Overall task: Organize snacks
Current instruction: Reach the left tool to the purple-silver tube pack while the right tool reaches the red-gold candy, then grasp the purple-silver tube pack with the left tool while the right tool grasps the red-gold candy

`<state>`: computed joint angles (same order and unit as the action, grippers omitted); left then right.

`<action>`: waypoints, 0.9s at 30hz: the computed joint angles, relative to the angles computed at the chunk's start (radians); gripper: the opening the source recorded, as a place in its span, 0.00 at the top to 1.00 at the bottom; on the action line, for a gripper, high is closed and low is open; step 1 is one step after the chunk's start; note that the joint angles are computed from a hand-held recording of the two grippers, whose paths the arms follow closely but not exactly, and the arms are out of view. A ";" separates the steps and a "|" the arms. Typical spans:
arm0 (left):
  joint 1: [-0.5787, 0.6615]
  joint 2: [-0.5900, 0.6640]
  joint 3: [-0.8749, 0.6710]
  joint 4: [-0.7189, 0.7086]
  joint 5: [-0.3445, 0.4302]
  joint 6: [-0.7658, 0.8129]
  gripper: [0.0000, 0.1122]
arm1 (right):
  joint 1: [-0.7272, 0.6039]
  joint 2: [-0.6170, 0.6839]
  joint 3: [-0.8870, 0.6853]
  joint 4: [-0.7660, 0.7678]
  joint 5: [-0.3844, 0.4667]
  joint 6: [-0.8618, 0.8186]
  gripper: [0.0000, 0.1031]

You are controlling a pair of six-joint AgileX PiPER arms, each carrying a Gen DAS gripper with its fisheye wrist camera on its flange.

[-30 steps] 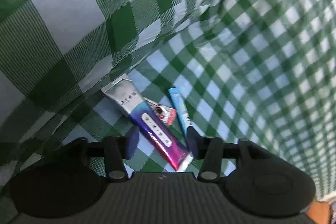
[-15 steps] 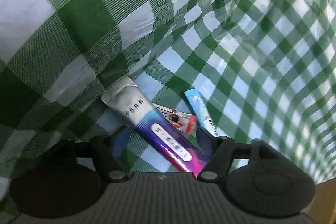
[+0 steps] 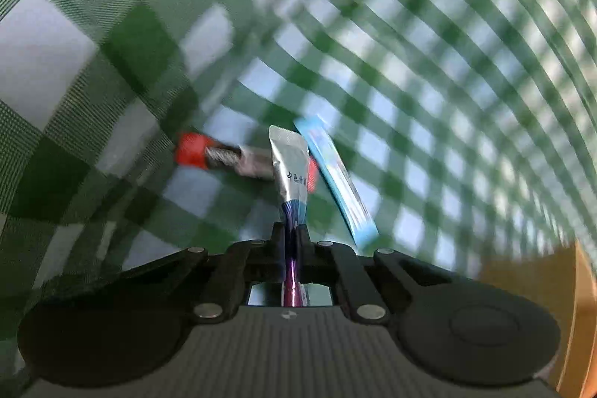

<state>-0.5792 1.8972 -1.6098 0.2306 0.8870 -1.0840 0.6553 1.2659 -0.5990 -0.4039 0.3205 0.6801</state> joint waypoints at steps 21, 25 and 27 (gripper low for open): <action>-0.192 -0.144 0.169 0.139 0.141 0.051 0.67 | -0.002 0.006 -0.022 0.144 0.052 -0.104 0.77; -0.191 -0.119 0.159 0.081 0.132 0.080 0.65 | -0.012 0.016 -0.020 0.141 0.049 -0.106 0.77; -0.186 -0.092 0.138 0.053 0.147 0.102 0.65 | -0.014 0.023 -0.018 0.128 0.047 -0.092 0.77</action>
